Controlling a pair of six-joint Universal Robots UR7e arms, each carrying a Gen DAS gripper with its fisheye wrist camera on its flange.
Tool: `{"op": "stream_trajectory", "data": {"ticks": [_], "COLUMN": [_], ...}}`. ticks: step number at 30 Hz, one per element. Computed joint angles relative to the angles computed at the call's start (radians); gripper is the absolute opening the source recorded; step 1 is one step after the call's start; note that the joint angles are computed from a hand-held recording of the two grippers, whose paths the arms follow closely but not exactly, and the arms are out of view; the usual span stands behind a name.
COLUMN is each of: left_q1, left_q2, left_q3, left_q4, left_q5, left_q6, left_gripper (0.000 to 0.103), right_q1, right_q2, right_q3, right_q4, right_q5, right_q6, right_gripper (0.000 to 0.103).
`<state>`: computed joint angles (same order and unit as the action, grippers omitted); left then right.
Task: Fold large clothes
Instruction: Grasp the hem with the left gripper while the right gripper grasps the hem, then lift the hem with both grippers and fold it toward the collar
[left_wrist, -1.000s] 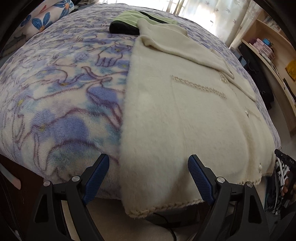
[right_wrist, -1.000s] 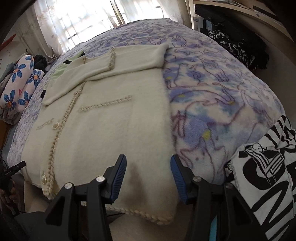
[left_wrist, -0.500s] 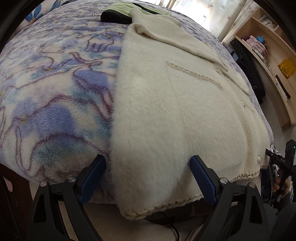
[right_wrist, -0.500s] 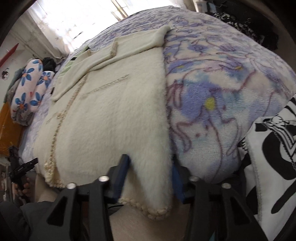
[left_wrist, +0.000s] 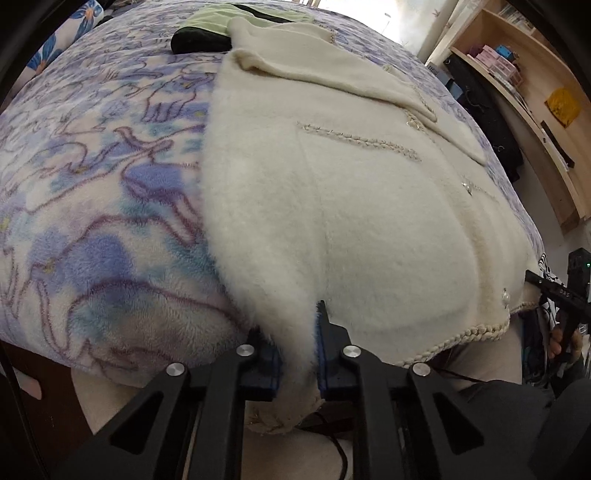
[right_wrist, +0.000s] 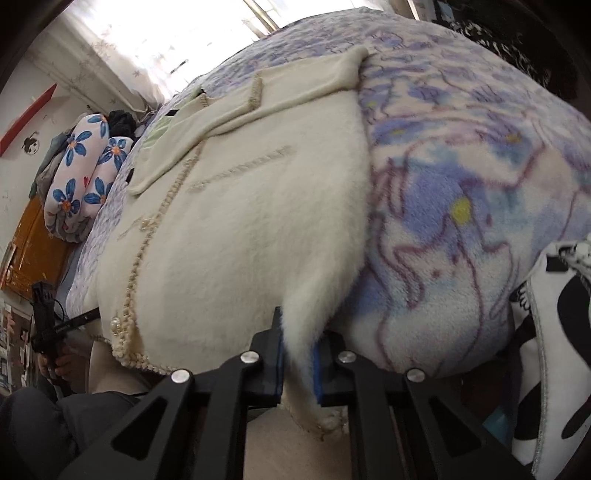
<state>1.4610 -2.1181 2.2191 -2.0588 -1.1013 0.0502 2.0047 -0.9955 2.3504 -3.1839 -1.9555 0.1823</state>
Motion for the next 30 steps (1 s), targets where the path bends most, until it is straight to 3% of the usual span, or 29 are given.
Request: {"op": "stream_trajectory", "data": {"ticks": [1, 8, 11, 16, 22, 24, 26, 27, 29, 30], "left_q1": [-0.005, 0.009, -0.012, -0.024, 0.038, 0.062, 0.095, 0.104, 0.124, 0.126], "left_q2": [0.002, 0.055, 0.119, 0.310, 0.597, 0.687, 0.761, 0.790, 0.840, 0.856], "left_q3": [-0.007, -0.100, -0.167, -0.331, -0.598, -0.694, -0.772, -0.806, -0.861, -0.877], "left_q4": [0.004, -0.139, -0.236, -0.329, -0.340, -0.296, -0.251, -0.232, -0.203, -0.191], "left_q5": [-0.008, -0.273, -0.323, -0.314, -0.285, -0.262, -0.265, -0.253, -0.254, -0.231], "left_q6": [-0.014, -0.093, -0.125, -0.153, -0.215, -0.247, -0.269, -0.279, -0.267, -0.267], "left_gripper": [0.009, 0.008, 0.009, 0.009, 0.011, 0.014, 0.017, 0.020, 0.039, 0.053], "right_q1": [0.007, 0.017, 0.012, -0.016, -0.091, -0.114, -0.137, -0.150, -0.175, -0.182], "right_q2": [-0.003, -0.005, 0.014, 0.091, 0.232, 0.282, 0.323, 0.341, 0.370, 0.381], "right_q3": [-0.008, -0.090, -0.170, -0.370, -0.627, -0.716, -0.781, -0.805, -0.835, -0.842], "right_q4": [-0.001, -0.116, -0.159, -0.105, 0.003, 0.090, 0.156, 0.182, 0.224, 0.230], "right_q5": [0.014, 0.147, 0.210, 0.278, 0.258, 0.196, 0.160, 0.151, 0.142, 0.129], "right_q6": [-0.003, -0.026, -0.032, -0.014, 0.089, 0.133, 0.152, 0.158, 0.156, 0.153], "right_gripper": [0.010, 0.010, 0.010, 0.010, 0.013, 0.020, 0.044, 0.048, 0.051, 0.051]}}
